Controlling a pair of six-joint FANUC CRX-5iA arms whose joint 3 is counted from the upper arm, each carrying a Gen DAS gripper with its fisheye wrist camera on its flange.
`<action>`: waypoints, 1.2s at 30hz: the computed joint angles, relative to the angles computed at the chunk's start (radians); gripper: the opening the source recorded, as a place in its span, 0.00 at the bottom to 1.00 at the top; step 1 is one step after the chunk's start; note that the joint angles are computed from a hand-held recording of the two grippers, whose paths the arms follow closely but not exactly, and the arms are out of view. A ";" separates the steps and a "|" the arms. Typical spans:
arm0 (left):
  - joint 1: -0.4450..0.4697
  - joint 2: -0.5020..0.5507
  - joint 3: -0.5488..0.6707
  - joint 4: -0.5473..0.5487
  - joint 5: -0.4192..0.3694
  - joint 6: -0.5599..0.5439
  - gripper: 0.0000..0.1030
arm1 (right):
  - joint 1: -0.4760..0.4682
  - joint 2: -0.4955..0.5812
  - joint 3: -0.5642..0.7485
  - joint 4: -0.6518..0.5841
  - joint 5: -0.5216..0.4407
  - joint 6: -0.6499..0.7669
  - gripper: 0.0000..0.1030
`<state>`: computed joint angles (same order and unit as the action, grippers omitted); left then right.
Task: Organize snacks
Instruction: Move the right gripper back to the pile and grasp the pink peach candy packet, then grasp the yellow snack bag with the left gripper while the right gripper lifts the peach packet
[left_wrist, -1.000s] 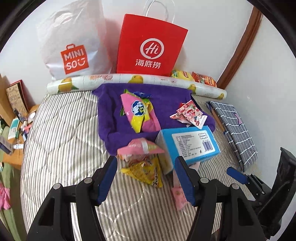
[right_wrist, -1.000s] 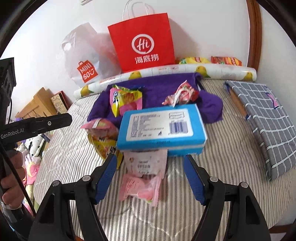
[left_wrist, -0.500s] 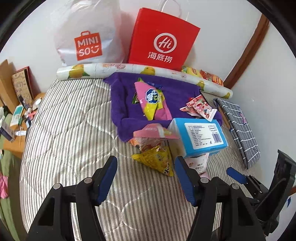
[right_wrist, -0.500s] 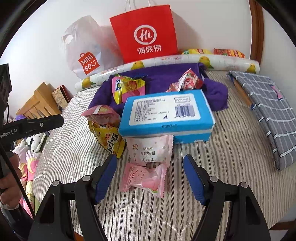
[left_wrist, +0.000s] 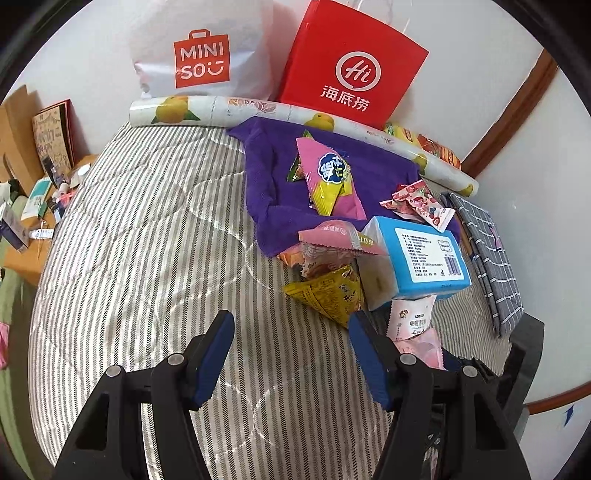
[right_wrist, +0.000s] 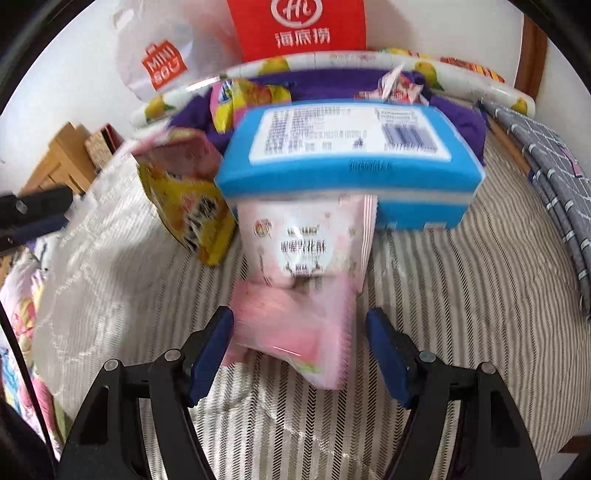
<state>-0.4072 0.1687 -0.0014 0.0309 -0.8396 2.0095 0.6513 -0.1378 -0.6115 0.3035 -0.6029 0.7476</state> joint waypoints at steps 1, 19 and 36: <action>-0.001 0.002 0.000 -0.003 -0.002 0.003 0.61 | 0.012 -0.006 -0.022 0.045 0.013 -0.036 0.74; -0.035 0.088 0.036 0.014 0.043 -0.010 0.61 | 0.024 -0.053 -0.173 0.335 0.129 -0.270 0.54; -0.059 0.222 0.144 -0.038 0.054 0.023 0.60 | -0.073 -0.163 -0.149 0.081 0.138 -0.043 0.47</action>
<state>-0.4658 0.3908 0.1426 -0.0074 -0.7852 2.0323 0.5779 -0.3010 -0.7604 0.3841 -0.4649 0.7050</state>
